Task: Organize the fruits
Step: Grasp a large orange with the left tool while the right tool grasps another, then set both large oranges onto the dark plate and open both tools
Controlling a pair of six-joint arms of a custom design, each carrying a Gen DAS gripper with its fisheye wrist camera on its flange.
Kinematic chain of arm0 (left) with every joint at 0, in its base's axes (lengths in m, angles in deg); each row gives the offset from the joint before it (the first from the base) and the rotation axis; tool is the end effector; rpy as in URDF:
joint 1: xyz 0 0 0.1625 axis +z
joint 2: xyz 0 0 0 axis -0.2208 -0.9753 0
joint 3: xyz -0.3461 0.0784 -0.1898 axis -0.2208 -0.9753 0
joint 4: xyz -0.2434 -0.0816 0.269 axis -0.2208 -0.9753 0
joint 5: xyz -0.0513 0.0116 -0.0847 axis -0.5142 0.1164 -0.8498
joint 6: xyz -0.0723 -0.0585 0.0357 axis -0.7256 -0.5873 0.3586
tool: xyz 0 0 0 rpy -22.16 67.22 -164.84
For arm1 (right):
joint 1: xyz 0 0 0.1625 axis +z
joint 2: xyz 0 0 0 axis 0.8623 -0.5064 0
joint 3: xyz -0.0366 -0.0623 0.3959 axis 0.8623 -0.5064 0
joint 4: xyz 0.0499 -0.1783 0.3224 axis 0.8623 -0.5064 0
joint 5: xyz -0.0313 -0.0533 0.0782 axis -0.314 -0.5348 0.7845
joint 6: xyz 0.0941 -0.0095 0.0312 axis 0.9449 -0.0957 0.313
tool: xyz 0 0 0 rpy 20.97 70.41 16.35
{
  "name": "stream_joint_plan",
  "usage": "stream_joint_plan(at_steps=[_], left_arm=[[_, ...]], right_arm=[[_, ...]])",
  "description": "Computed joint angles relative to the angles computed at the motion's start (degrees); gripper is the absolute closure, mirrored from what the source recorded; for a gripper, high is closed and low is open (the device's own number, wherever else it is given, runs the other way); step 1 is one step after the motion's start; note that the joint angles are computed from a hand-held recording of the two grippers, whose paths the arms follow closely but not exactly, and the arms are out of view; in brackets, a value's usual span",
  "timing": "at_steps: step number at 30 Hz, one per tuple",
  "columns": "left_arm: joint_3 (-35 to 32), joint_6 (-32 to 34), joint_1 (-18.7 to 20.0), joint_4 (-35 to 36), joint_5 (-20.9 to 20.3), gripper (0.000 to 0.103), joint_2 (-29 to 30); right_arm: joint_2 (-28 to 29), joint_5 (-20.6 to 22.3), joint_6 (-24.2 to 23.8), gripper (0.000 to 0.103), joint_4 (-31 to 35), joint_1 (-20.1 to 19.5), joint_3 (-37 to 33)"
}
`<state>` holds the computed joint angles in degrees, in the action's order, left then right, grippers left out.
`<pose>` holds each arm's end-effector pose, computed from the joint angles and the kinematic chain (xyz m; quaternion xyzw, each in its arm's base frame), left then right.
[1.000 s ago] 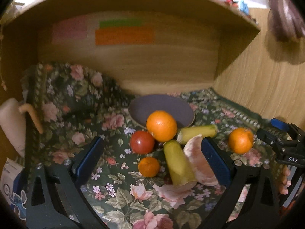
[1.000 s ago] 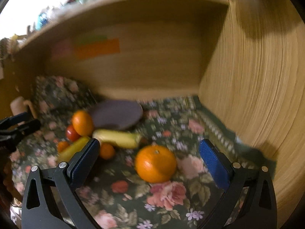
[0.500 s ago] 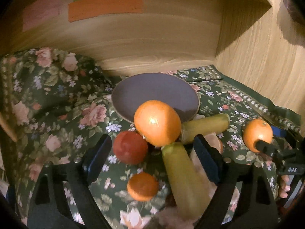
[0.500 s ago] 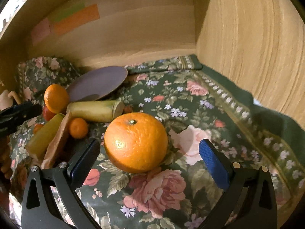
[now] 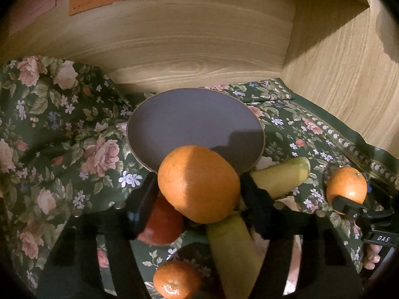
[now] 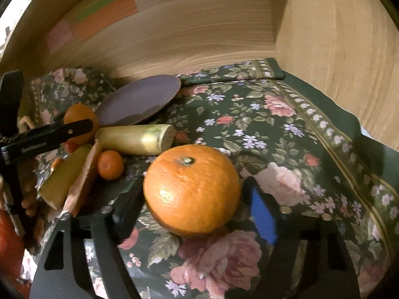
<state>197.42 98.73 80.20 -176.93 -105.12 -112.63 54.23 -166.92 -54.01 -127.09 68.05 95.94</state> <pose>-0.0099 -0.4923 0.3516 0.3041 0.8801 -0.2802 0.2333 0.3735 -0.3847 -0.0207 0.1259 -0.8864 0.3599 0.2624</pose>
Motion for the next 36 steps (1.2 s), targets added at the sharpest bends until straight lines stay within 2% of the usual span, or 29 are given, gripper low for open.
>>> stream_joint_plan(at_steps=[9,19,27,36], left_arm=[[-0.46,-0.73,0.06,1.87,-2.13,0.042,-1.43],[0.3,-0.64,-2.7,1.04,-2.97,0.042,-6.1],[-0.73,0.76,-4.74,-1.36,-1.01,0.042,-7.48],[-3.9,3.02,-5.42,-3.38,1.15,0.042,-5.81]], right_arm=[[0.12,-2.39,-1.67,0.036,0.1,0.88,-2.04],[1.65,-4.99,-11.91,0.036,-4.59,3.3,-8.95],[4.5,-3.54,-21.43,0.036,-6.67,4.38,-17.95],[7.02,-0.82,-26.33,0.036,-3.52,3.14,-26.19]])
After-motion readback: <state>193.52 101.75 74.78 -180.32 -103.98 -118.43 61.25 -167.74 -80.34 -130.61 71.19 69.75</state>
